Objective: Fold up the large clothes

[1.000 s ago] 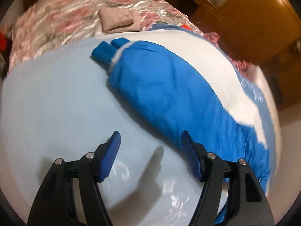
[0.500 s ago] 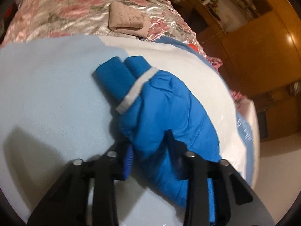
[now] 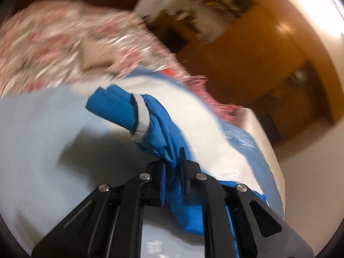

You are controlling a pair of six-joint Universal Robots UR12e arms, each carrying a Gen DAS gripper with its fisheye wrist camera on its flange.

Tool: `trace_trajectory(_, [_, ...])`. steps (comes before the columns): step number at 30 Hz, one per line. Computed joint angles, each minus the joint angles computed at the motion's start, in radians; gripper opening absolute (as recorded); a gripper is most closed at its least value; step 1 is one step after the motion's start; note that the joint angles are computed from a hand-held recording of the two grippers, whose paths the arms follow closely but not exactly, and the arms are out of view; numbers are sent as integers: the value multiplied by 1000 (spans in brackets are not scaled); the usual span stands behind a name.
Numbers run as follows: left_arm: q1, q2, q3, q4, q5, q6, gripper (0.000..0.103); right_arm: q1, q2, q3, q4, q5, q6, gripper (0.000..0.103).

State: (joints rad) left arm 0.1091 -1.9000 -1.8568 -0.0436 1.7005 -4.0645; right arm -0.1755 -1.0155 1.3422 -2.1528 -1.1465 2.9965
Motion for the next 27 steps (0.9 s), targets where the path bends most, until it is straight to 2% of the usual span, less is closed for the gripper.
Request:
trace_trajectory(1, [-17,0,19,13,2,45,8,-4,-2,4,-4,1,3,55])
trace_trajectory(7, [-94,-39,142,42,-44,196,8,-24,-12,22,-10,16,10,55])
trace_trajectory(12, [-160,-105,271,1,-102,317,8,-45,-26,45,-36,33,13,56])
trace_trajectory(15, [-198,-162,366,-52,-147,377,8,-60,-31,55,-48,42,24,57])
trace_trajectory(21, [-250,-277,532,-185,-234,425,8,-90,-39,76,-61,49,39,57])
trace_trajectory(25, [-284,-348,626,-277,-248,481,8,-108,-36,80,-59,47,50,57])
trace_trajectory(27, [-297,-389,677,-364,-253,520,8,-115,-34,79,-52,48,52,57])
